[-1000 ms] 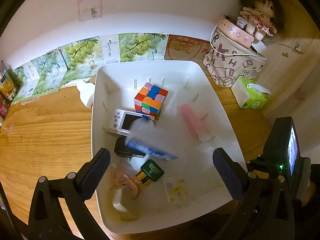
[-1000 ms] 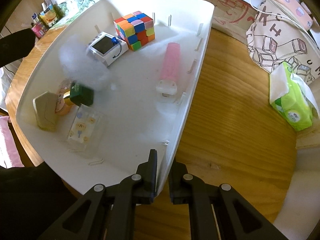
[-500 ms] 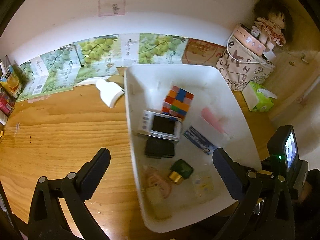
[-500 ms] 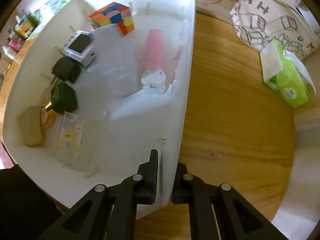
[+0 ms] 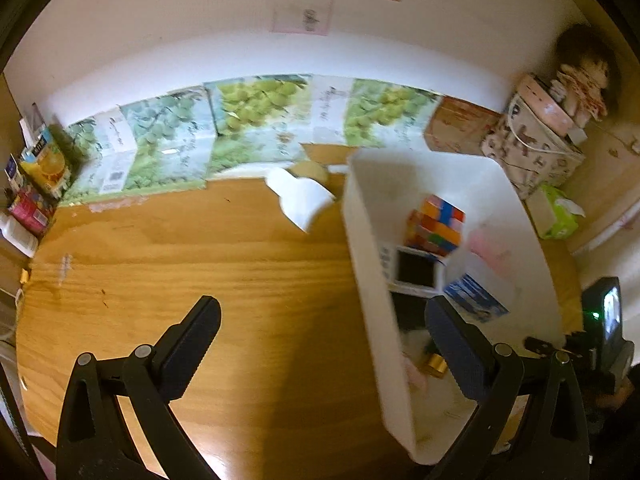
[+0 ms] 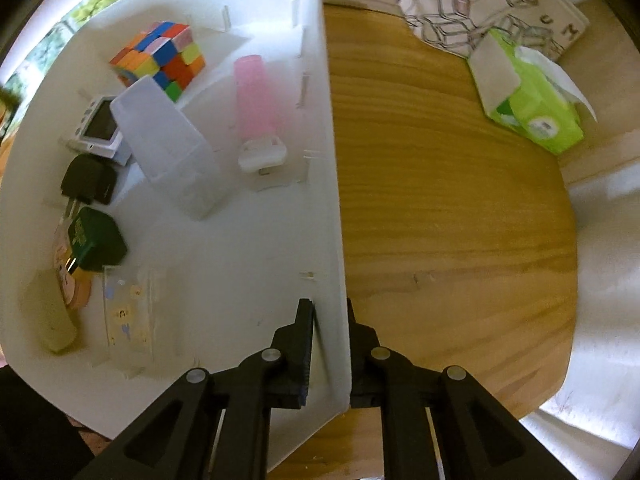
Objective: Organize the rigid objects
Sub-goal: 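Move the left gripper to the white scoop-shaped plastic piece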
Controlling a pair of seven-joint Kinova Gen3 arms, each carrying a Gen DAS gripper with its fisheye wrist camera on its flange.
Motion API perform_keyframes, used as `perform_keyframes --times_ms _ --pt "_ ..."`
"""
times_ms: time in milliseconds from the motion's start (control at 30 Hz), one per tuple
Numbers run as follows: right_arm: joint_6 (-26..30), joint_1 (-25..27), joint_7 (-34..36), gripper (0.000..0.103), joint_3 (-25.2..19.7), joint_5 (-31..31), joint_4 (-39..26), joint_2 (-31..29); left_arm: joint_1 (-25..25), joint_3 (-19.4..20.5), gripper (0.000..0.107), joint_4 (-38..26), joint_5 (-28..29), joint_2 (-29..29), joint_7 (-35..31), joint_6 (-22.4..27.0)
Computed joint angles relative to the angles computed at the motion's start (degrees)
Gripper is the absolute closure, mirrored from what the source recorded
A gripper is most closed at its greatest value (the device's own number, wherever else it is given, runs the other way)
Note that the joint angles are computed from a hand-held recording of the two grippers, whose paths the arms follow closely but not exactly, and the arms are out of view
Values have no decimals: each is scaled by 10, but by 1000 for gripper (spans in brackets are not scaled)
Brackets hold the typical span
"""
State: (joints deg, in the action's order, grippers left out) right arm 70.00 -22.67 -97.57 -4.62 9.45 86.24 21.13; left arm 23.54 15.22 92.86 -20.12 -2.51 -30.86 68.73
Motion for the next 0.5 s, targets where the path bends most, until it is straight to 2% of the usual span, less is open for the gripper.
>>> perform_keyframes --times_ms 133,300,500 --pt "6 -5 -24 88 6 5 -8 7 -11 -11 6 9 -15 -1 -41 -6" --pt "11 -13 -58 87 9 14 -12 14 -31 -28 6 25 -11 4 -120 -42" --pt "15 -17 -97 85 12 20 -11 16 -62 -54 6 36 37 26 -215 -98"
